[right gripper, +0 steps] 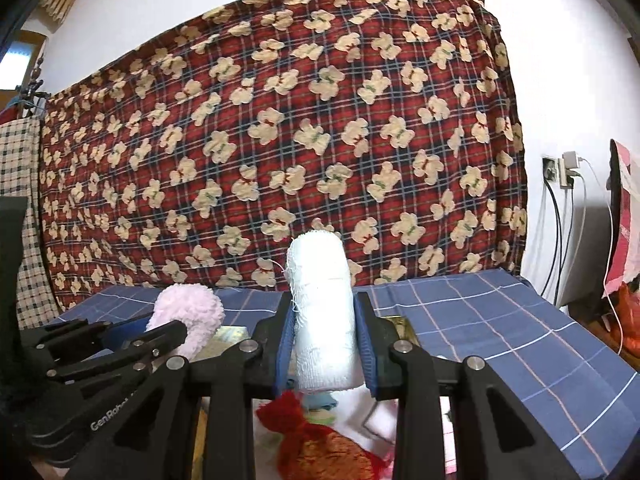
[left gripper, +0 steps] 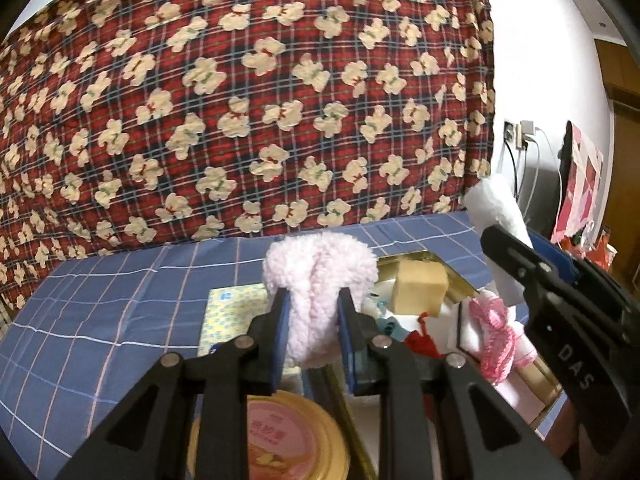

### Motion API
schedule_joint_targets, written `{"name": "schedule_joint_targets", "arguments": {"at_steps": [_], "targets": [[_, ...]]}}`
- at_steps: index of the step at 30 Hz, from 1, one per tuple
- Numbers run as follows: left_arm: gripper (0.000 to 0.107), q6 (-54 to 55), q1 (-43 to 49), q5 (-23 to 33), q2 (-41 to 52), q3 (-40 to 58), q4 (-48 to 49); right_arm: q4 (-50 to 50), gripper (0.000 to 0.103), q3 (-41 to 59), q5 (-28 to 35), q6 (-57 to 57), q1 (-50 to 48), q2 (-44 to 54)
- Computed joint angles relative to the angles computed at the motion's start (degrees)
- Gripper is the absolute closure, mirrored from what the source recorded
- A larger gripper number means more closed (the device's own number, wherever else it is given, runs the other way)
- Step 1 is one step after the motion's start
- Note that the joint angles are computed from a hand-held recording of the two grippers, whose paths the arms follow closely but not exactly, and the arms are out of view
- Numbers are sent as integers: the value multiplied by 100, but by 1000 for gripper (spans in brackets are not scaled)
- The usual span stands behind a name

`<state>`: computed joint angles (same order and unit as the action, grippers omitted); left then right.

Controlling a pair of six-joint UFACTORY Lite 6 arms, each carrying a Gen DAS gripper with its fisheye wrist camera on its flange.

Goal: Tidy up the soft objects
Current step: 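Lift the white roll with the right gripper while the left gripper carries the pink puff over the tray, then open both grippers to drop the white roll and pink puff into the tray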

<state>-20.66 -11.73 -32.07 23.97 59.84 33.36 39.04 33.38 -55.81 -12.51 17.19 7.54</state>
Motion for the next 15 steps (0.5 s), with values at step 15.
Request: {"name": "schedule_joint_targets", "arguments": {"at_steps": [15], "targets": [[85, -451, -668, 883, 490, 695, 453, -443, 71, 562, 1296, -227, -998, 380]]}}
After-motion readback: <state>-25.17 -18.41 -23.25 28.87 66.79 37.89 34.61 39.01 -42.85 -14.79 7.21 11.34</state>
